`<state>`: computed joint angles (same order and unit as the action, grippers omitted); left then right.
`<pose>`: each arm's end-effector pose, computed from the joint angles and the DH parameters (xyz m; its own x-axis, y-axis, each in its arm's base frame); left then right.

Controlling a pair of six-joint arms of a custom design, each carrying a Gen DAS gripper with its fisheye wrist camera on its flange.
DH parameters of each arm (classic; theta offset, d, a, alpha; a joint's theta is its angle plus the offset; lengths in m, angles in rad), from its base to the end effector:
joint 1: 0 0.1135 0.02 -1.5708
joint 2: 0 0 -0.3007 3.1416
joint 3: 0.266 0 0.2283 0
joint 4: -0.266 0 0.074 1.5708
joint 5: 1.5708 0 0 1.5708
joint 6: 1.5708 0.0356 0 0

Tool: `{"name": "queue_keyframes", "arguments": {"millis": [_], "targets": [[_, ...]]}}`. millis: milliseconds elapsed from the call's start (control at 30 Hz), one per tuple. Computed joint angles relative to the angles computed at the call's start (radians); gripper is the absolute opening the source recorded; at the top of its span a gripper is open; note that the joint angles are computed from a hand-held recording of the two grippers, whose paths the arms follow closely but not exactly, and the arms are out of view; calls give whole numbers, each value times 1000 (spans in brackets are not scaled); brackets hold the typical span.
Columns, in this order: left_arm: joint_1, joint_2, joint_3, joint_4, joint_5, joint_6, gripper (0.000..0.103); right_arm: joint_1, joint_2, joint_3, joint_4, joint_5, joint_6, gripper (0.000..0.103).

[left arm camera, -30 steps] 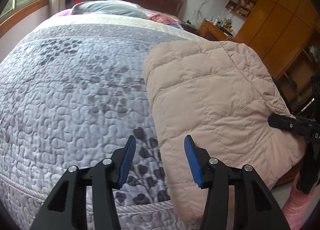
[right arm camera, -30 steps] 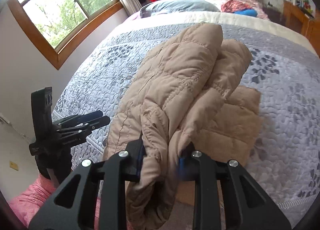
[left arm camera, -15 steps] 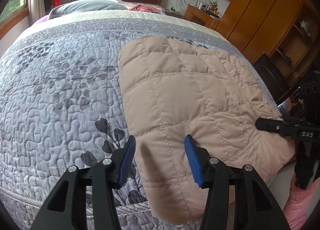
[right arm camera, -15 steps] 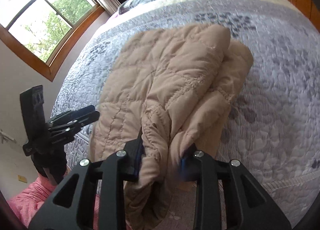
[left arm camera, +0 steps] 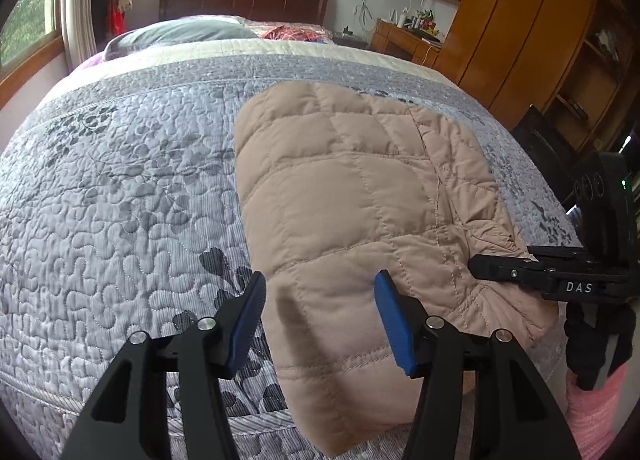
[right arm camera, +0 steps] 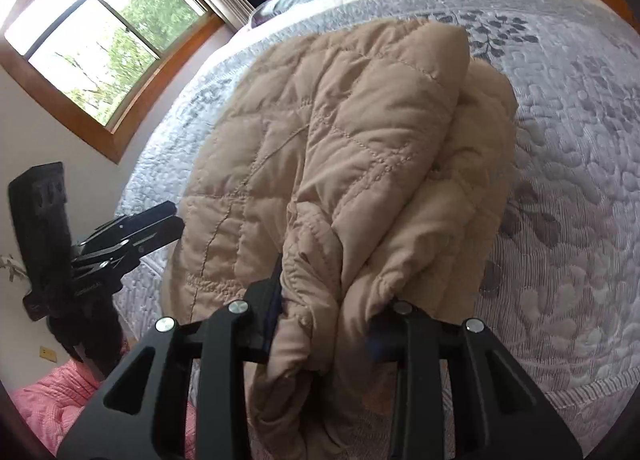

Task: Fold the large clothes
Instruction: 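Grasp the folded coat edge with the right tool and lift it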

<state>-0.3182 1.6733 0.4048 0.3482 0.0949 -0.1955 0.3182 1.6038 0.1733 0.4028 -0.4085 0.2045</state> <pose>0.2268 -0.0783 0.1331 -0.8125 0.0640 -0.5794 0.2122 0.9583 -0.1916 0.1621 0.0683 0.1130 -0.8941 -0.0983 -0.4370 -0.3069 0.8450 0.4379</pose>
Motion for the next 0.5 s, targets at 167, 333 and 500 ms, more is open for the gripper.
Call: {"name": "queue_keyframes", "arguments": {"millis": [167,333,500], "targets": [[25,138,17,76,44,3,67,-148,209,11,98,-145,-82,32],[40,163,3,115,68,5,69,-199,253,-24,172,-189,-107,37],[83,70,-9,46,125,17,67,-147,-26,-34,-54,-52,-71,49]]}}
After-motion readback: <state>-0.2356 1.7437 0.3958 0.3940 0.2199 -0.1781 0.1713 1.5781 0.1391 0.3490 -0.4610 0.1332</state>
